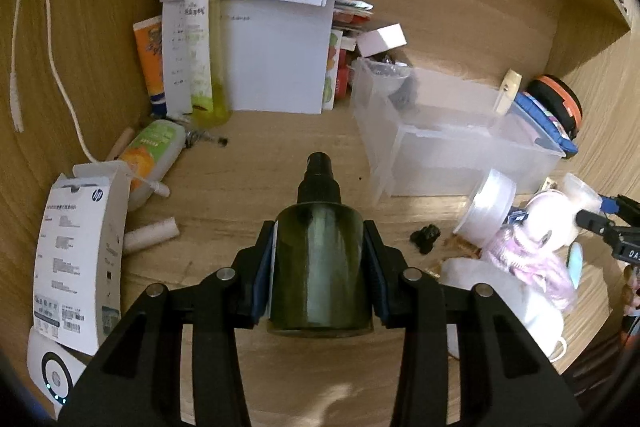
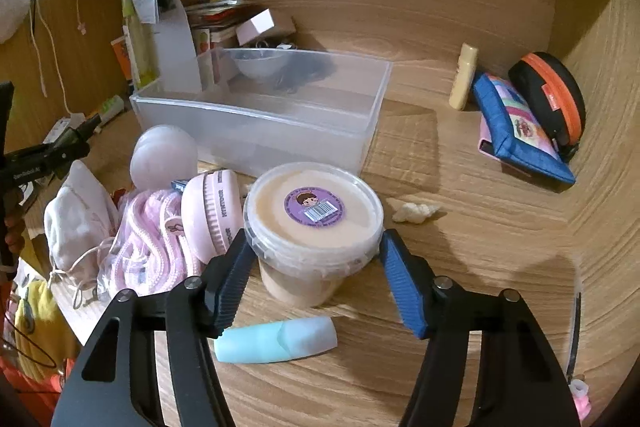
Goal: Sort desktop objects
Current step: 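Close left tool on the green bottle while right tool grips the white tub, then carry the green bottle with left tool while right tool carries the tub to the clear box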
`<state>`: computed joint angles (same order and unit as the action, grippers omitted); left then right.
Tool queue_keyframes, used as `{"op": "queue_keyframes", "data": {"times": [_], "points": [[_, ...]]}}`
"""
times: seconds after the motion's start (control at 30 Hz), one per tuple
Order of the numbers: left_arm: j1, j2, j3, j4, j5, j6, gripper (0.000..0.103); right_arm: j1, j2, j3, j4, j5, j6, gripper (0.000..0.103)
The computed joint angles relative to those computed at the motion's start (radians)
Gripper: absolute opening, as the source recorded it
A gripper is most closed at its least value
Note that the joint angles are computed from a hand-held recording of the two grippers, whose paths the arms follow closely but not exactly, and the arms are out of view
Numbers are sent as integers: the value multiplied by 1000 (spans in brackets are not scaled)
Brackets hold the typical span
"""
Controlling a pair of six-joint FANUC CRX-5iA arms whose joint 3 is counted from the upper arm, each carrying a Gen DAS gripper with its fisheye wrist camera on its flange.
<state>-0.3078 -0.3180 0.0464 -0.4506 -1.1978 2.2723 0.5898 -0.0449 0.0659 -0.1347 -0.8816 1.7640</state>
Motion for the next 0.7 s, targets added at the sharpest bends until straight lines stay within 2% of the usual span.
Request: {"op": "queue_keyframes", "data": {"times": [0.27, 0.53, 0.7], "points": [[-12, 18, 21, 5, 32, -11, 41, -9, 63, 76, -52, -67, 27, 65], [-25, 44, 70, 0, 65, -43, 41, 29, 44, 29, 20, 0, -1, 64], [-17, 59, 97, 19, 91, -70, 41, 13, 14, 39, -21, -4, 24, 64]]}}
